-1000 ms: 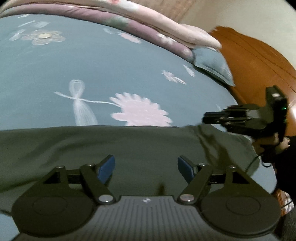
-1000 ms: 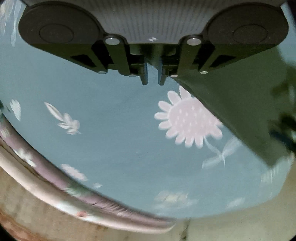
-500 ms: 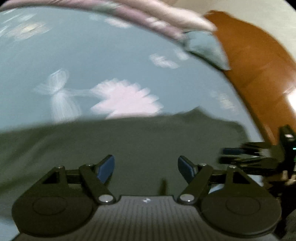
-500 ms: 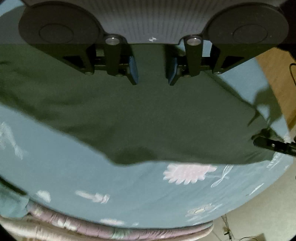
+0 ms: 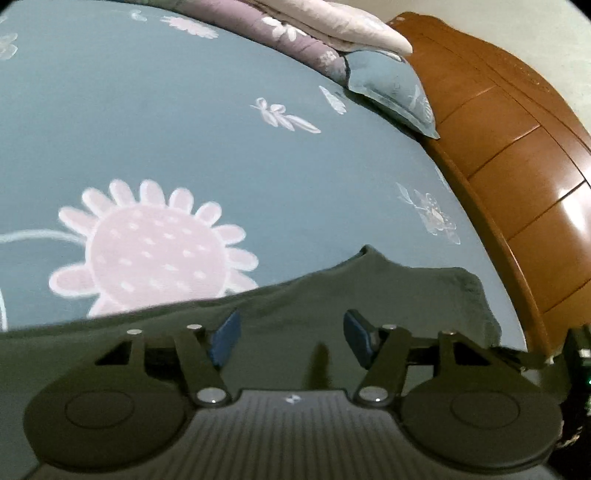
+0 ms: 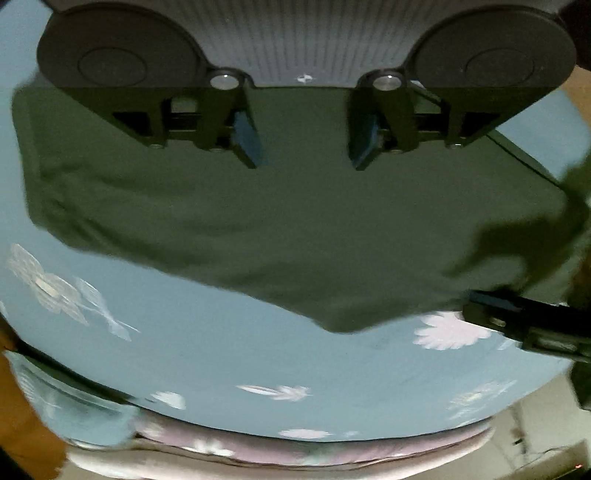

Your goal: Fold clothes

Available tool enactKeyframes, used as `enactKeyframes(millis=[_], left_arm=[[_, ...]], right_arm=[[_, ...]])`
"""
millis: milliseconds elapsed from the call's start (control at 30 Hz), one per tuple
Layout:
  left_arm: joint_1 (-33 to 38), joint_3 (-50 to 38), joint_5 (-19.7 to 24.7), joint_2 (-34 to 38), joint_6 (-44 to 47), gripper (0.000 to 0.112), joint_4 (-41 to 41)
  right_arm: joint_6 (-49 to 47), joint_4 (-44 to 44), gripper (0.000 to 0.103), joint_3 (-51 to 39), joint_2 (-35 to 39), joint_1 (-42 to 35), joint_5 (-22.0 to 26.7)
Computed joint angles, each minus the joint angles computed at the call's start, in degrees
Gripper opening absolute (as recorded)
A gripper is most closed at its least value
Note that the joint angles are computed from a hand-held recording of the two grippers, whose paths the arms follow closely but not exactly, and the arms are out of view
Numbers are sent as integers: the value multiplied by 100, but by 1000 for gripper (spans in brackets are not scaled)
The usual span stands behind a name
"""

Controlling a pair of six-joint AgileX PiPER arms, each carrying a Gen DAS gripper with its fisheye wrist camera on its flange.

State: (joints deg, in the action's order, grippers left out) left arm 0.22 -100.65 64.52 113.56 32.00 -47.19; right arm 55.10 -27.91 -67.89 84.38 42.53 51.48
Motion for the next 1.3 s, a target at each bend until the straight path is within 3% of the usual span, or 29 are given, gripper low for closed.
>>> enactKeyframes(millis=[67,200,333,433,600,700,800,867,933,1067,1200,1300], left_arm=[[-114,-202,160,100,255,73,-520],[-719,-888,223,681,254,75,-894],[-1244,-1620,-339,1296,-501,73,21],[-1318,-2229,-468,1572,-1431,70,637],[-1216,-2108,-149,1180,-899,79,-233],[-1429,-2226,312,1327,-797,80,-543],[-1740,-2601,375,1654,-1157,81,122],[-1815,-2846,337,1721,-1553,70,674],[-1774,-3007,413,1701,-1752,72,859],[-1596,-2013,213,564,-923,82,1080],[-1101,-685,10,-581,-402,84,1235],[-624,485,-358,-1410,-254,84,1460]], right_arm=[[306,-37,68,324,-177,-71,-348],[519,-218,78,387,-96,-5,-502],[664,-420,80,609,-199,55,-631],[821,-456,82,835,-362,18,-848],[1118,-679,86,1238,-600,52,-1207],[1203,-734,91,1362,-686,59,-1349],[1159,-751,94,1375,-722,122,-1322],[1178,-790,94,1366,-739,173,-1251],[1280,-823,94,1369,-799,238,-1117],[1790,-953,95,1431,-1030,416,-744],[2046,-1097,95,1175,-935,677,-299],[2266,-1382,95,1006,-778,873,-350]])
